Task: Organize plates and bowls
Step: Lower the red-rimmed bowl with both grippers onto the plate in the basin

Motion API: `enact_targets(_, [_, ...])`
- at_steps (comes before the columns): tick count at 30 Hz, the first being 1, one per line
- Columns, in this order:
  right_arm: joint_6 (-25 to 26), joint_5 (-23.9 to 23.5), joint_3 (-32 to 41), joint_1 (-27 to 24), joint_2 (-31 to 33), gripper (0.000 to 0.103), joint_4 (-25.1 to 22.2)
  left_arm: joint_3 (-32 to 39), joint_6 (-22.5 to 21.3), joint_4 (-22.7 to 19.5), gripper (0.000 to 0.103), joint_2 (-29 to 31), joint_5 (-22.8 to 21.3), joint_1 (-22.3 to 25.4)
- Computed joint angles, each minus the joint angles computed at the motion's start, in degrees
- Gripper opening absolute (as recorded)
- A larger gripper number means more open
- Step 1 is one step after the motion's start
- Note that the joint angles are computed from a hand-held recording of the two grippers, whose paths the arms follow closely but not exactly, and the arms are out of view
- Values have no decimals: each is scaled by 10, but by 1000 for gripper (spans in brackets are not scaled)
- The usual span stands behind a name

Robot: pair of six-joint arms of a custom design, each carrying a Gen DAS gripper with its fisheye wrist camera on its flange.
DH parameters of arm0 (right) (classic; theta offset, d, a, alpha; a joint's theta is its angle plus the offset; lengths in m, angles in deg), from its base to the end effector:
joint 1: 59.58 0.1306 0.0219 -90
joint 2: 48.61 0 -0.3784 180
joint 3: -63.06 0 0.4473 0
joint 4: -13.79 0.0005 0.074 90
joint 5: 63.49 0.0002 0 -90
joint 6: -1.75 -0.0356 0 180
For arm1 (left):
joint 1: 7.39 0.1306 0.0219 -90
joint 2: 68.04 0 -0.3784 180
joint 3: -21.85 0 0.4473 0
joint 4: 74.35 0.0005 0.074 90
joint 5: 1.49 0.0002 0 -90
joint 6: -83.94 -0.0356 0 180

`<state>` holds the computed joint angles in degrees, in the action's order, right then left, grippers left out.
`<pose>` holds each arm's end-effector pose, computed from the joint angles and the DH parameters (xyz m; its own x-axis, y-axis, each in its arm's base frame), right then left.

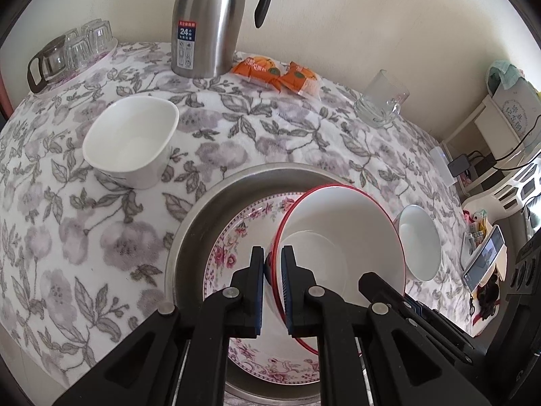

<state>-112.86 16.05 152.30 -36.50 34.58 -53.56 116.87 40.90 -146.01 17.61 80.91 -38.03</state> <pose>0.4337 0.1913 0.4578 -0.9276 0.0499 -0.3703 -0.0874 0.9346 0.3448 0.4196 -0.2436 0.4839 -0.8504 -0.3383 -0.4029 -0.2481 0.9332 -0.2599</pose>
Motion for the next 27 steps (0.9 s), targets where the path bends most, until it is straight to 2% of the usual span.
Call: enact_targets(27, [5,9,0,2,9,19,-4,-4,12,-2,10,17,21,8])
